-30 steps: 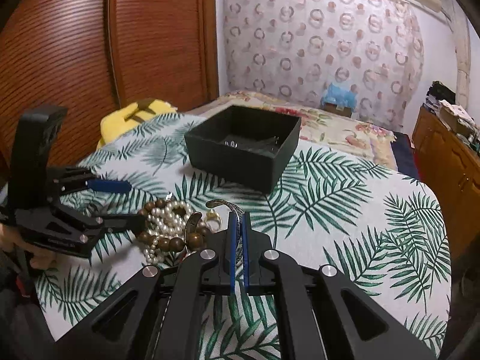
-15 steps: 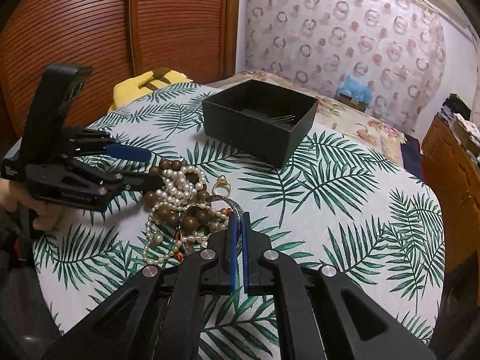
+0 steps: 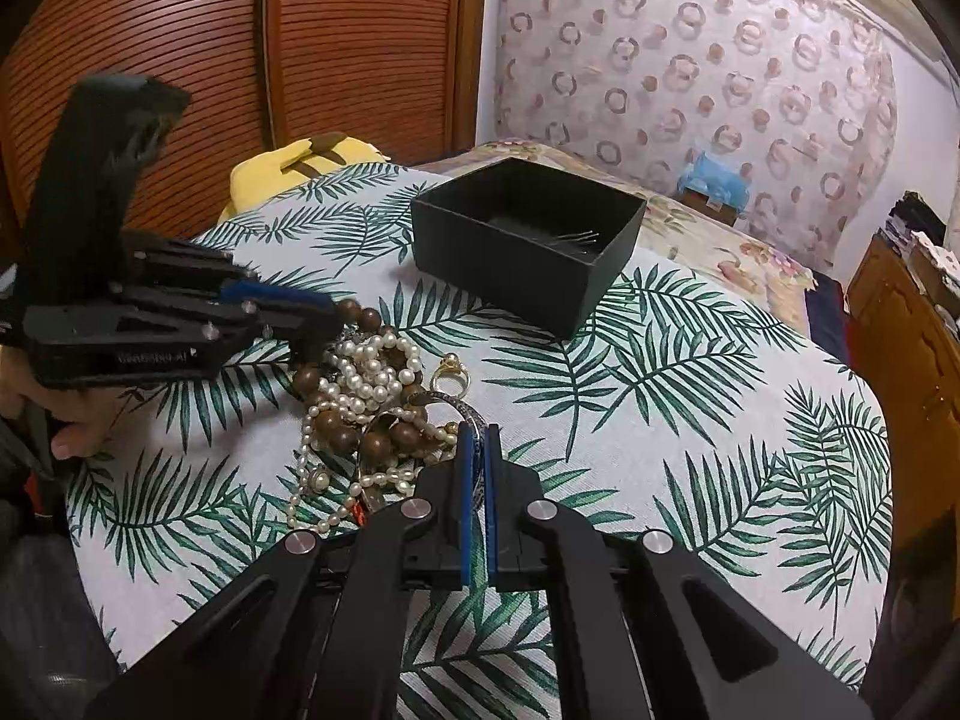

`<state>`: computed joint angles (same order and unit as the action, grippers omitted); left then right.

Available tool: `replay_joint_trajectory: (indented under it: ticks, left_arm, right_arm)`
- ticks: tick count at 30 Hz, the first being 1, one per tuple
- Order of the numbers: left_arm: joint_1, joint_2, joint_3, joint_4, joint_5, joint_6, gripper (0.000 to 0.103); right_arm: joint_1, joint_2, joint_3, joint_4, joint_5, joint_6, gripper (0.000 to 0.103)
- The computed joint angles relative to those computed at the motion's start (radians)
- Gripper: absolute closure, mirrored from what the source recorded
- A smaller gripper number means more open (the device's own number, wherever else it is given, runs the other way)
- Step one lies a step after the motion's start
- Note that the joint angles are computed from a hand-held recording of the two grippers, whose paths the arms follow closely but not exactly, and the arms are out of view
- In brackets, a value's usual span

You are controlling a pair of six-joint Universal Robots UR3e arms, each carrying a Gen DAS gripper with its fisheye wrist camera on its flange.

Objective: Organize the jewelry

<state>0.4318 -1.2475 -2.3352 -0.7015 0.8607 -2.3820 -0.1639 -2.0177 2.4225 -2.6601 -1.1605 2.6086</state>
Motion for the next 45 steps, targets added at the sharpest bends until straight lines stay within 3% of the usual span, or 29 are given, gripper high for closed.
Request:
replay_joint_trajectory:
  ticks: [15, 26, 39, 45]
  left_arm:
    - [-0.002, 0.019, 0.079, 0.022, -0.095, -0.089, 0.091]
    - [0.06, 0.081, 0.106, -0.076, -0.164, -0.048, 0.091]
    - [0.049, 0.093, 0.024, 0.145, -0.11, -0.132, 0.091]
    - [0.043, 0.075, 0.026, 0.152, -0.102, -0.127, 0.091]
  right_arm:
    - [0.008, -0.016, -0.006, 0.018, 0.016, -0.005, 0.099]
    - [0.003, -0.077, -0.014, 0.06, 0.026, -0.002, 0.099]
    - [0.059, -0.077, -0.008, -0.005, -0.006, 0.071, 0.103]
    - [0.094, -0.042, 0.011, -0.05, -0.052, 0.097, 0.103]
